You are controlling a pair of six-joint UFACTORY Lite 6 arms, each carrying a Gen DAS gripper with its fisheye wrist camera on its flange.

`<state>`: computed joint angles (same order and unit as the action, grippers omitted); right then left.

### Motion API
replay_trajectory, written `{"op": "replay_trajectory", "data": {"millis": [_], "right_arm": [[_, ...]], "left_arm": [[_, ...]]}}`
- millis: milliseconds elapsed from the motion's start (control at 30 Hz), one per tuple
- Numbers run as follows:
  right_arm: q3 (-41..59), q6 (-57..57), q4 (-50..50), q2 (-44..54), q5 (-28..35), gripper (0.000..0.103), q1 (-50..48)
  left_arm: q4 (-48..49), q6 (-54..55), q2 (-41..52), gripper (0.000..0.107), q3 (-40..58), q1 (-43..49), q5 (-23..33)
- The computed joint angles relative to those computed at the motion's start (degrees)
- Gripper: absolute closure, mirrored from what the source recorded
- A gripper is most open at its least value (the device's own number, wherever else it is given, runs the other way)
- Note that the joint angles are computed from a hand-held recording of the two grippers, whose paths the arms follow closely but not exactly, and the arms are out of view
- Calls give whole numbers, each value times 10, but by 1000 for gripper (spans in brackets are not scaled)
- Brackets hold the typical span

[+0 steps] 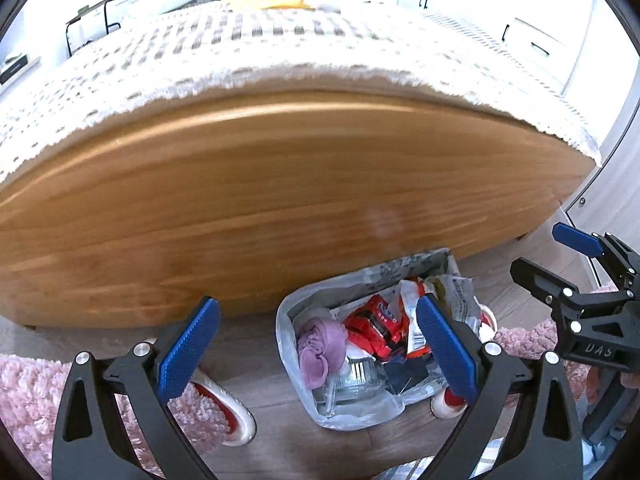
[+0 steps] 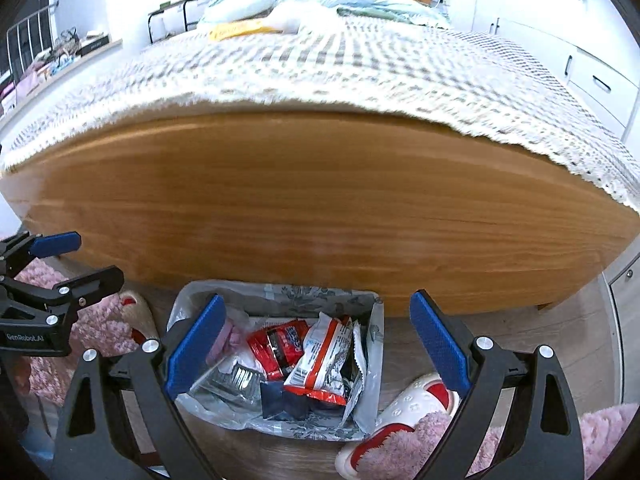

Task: Collect trash
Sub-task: 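Raise both open tools out of the bin toward the trash on the bed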

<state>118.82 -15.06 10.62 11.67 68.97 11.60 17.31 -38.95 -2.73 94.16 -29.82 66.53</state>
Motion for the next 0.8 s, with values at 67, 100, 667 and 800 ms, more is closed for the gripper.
{"op": "replay_trajectory", "data": {"millis": [67, 100, 667, 800], "right_arm": [[1, 0, 9, -2, -6, 14, -8], [2, -1, 15, -2, -9, 14, -14], [37, -27, 106, -11, -48, 14, -80], [56, -28, 115, -8, -56, 14, -84]], "left_arm": [[2, 0, -2, 12, 3, -2, -6], [1, 1, -3, 12, 7, -2, -8], [70, -13, -17, 13, 56, -47, -34], [78, -11, -18, 13, 70, -49, -42]]}}
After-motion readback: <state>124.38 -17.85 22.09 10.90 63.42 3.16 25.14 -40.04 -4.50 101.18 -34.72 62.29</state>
